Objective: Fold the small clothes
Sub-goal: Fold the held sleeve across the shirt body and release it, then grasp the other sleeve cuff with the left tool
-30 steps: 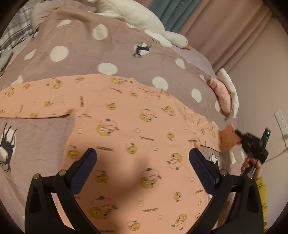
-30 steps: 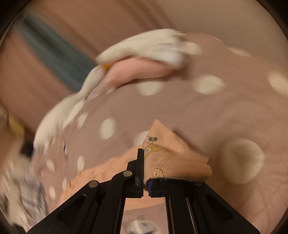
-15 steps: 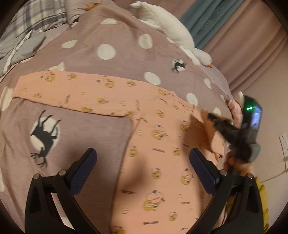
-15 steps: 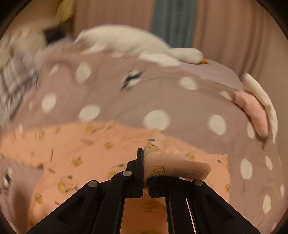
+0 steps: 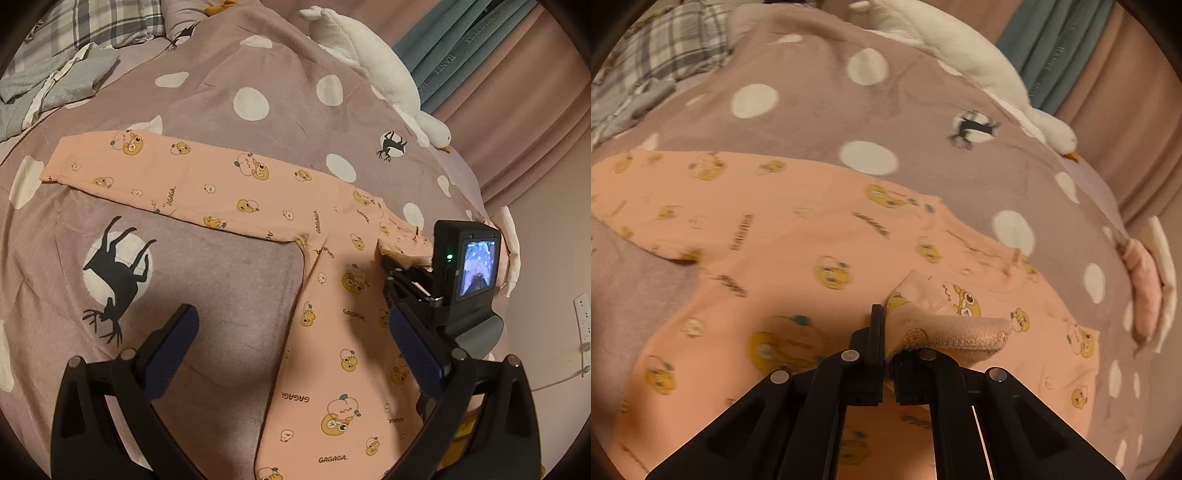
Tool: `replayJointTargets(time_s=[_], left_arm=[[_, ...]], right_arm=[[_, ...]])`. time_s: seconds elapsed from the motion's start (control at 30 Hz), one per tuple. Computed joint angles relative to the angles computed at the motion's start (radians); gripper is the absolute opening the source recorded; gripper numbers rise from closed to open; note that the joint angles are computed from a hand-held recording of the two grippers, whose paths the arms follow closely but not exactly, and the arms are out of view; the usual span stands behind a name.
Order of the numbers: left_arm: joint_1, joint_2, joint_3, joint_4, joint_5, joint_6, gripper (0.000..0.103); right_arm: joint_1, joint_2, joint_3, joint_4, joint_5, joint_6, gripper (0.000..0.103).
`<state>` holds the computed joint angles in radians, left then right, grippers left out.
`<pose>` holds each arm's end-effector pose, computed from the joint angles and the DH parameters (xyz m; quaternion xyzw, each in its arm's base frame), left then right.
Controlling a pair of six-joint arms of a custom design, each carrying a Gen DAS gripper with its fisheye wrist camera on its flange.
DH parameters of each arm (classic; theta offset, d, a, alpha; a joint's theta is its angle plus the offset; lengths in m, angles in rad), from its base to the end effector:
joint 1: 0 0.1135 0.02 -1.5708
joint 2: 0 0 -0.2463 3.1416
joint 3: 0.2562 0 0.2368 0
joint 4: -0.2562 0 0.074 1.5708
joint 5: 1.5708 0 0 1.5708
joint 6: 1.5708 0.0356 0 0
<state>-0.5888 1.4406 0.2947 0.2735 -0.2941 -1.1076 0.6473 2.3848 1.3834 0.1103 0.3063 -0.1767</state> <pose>0.1776 -0.1062 0.0910 -0.2869 0.8856 -0.1628 0.3271 0.3582 0.2573 0.0381 -0.3265 0.8742 -0.0631 0.3539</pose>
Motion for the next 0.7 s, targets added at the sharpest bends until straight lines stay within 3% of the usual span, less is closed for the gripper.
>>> replayJointTargets(time_s=[0.13,0.2,0.3,0.33,0.43,0.53,0.63,0.7], left_arm=[[0.003,-0.025,-0.017,-0.01,-0.004,-0.02,0.102],[0.009,-0.033,-0.024,-0.014,0.001,-0.025,0.103],[0.036,-0.036,-0.047,0.02,0.029,-0.029,0.103],[0.046,-0.037,-0.053,0.029,0.037,-0.031,0.103],[0.071,-0.051,-0.083,0.067,0.057,-0.028,0.103],[0.11,-0.067,-0.12,0.124,0.076,-0.005,0.103],[0.193,-0.072,-0.175,0.224,0.138,0.019,0.103],[0.275,-0.058,-0.22,0.316,0.2,0.03,0.102]], right_arm=[[0.014,0.039,0.056,-0.062,-0.002,0.01,0.006],[0.019,0.085,0.137,-0.161,0.029,0.015,0.018],[0.023,0.054,0.1,-0.137,0.029,-0.006,0.041],[0.021,0.022,0.068,-0.124,-0.009,-0.02,0.049],[0.006,-0.122,-0.07,-0.054,-0.157,-0.093,0.057],[-0.075,-0.264,-0.156,-0.048,-0.417,-0.043,0.069],[-0.161,-0.271,-0.147,-0.054,-0.61,0.101,0.069],[-0.193,-0.21,-0.103,-0.058,-0.632,0.197,0.063]])
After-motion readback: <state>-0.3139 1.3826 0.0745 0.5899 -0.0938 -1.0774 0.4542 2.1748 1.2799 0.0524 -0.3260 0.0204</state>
